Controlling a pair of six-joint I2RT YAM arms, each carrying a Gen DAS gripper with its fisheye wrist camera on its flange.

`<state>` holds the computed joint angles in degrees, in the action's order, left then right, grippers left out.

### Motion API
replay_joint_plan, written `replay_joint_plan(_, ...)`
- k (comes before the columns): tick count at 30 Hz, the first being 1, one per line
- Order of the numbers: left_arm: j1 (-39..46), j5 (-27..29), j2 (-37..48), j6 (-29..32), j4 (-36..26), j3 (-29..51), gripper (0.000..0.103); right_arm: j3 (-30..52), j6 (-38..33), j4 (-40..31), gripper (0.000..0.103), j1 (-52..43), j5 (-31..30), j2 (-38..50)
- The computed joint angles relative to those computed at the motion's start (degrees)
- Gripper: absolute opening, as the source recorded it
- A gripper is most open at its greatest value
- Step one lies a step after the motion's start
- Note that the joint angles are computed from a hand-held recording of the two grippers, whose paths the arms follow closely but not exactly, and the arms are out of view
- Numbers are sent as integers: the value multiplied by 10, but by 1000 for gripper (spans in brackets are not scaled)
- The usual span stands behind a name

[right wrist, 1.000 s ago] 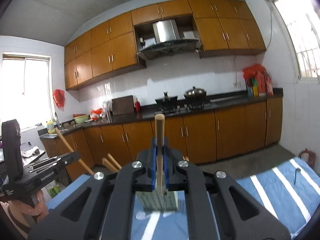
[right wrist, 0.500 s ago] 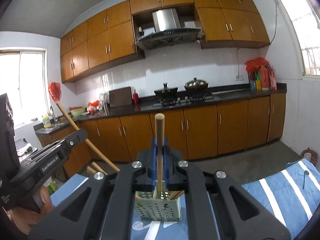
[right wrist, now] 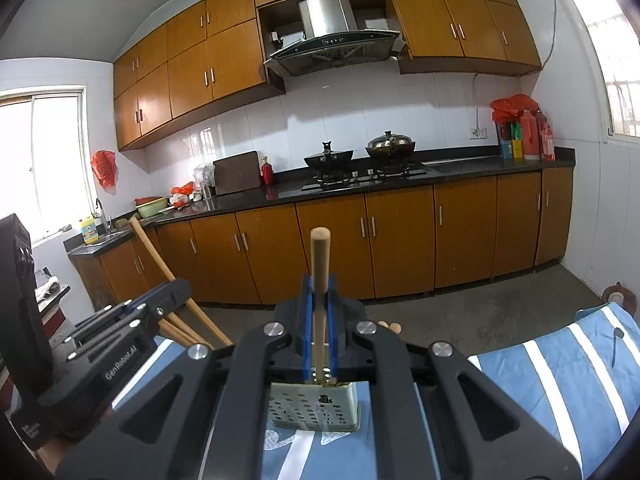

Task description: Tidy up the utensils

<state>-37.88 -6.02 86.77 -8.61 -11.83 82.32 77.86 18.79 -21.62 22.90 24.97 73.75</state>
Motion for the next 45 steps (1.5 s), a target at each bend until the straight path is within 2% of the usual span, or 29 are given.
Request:
replay_joint_plan(7,9,11,21,-15,-30,24,8,9,2,-9,9,-3,-1,13)
replay_joint_plan(10,13,18,22,-19,-38,29,9,4,-1,-8,21,-2,4,9)
replay_joint_plan(12,14,16,19,-21,-41,30,18,0,-1,-3,27,0,10,7)
replay_joint_plan(13,13,13,16,-23,-41,29,31,0,-2,-2,27,1,13,6)
replay_joint_plan(14,14,10,10,-27,-37,24,37,-3,-3,-1,27,0,13,4)
replay_joint_plan(21,16,4,-11,-35,-39,19,41,-16,-1,-6,30,6,26,-16)
replay_joint_plan(25,17,1,-37,-34,-37,2,48,-22,-1,-13,34,27,52,-35)
replay_joint_plan(28,17,-7,-62,-26,-34,-18,56,-29,-6,-19,41,45,77,-53)
replay_joint_plan(31,16,-19,-95,-16,-28,-47,69,-44,-14,-23,51,77,118,-80)
replay_joint_plan(35,4,-62,-165,14,-21,-113,90,-75,-12,-30,75,145,197,-120)
replay_joint_plan(39,-23,-124,-231,46,-13,-173,101,-96,0,-44,98,219,289,-146)
replay_joint_plan(42,-52,-179,-277,59,-17,-218,101,-114,26,-66,99,295,387,-156)
replay_joint_plan(45,-76,-218,-317,62,-34,-257,101,-102,118,-170,99,356,446,-143)
